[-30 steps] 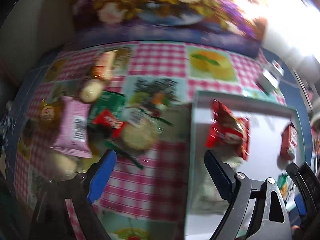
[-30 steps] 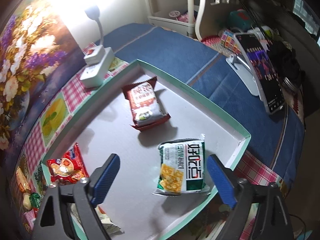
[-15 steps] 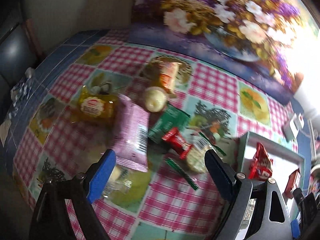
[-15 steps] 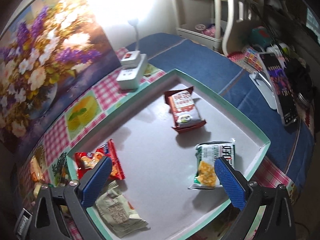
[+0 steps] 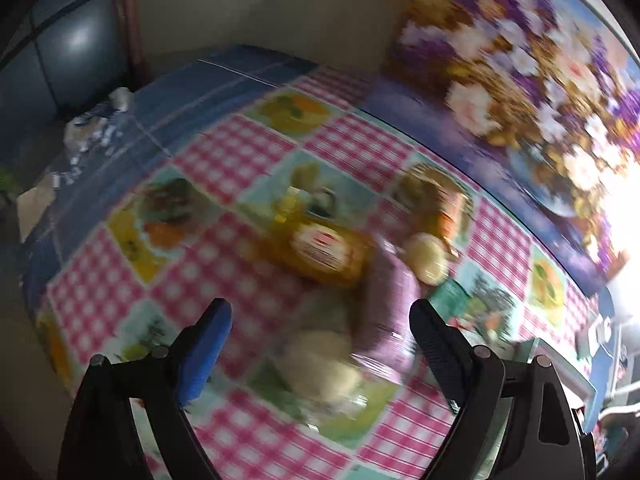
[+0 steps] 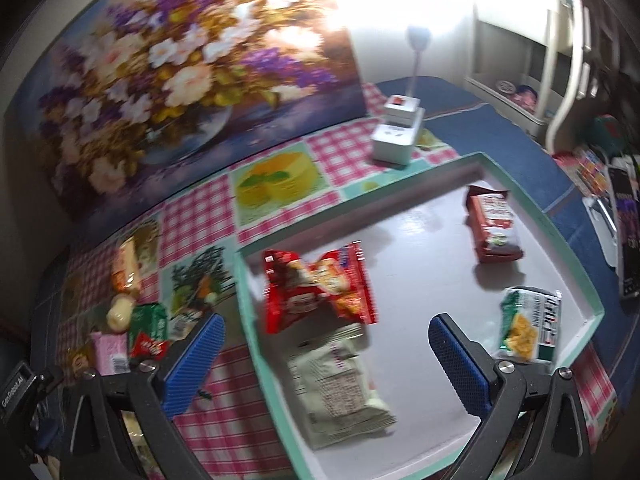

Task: Organize snacks
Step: 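Withdraw both open tools from the tray back over the snacks, then close the left tool on the clear-wrapped round bun while the right tool approaches the cracker pack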

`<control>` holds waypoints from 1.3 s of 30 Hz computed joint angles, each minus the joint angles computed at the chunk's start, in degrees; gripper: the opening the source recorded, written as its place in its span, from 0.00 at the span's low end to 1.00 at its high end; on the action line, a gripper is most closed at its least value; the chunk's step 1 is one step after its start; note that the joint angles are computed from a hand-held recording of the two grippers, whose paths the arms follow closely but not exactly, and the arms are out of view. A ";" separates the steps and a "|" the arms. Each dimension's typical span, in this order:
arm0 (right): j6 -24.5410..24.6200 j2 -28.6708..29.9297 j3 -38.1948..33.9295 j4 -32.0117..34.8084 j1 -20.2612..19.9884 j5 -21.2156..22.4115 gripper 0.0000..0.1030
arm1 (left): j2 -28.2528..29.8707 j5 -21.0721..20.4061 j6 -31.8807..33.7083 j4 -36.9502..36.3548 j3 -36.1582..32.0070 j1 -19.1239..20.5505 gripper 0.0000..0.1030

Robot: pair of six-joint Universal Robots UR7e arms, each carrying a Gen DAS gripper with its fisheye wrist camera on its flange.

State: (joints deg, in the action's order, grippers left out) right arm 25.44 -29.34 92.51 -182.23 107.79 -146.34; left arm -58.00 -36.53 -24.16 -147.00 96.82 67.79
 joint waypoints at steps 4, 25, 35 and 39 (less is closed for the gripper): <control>-3.29 2.18 -2.63 0.09 0.78 3.15 1.00 | -1.94 2.40 -0.86 -0.37 0.63 1.24 0.88; -10.55 10.81 -14.49 9.90 1.74 9.50 1.00 | -0.37 -8.49 -3.35 9.42 -2.54 6.37 0.88; -9.63 10.62 -14.88 10.72 1.09 9.12 1.00 | 0.50 -11.86 -3.77 8.18 -2.66 7.04 0.88; -9.62 10.40 -14.64 10.31 1.11 8.96 1.00 | 0.36 -14.64 -2.66 7.98 -2.78 7.30 0.88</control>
State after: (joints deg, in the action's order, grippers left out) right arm 15.82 -18.94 77.87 -171.92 108.90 -137.38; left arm -57.64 -51.17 -26.82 -139.02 94.03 75.09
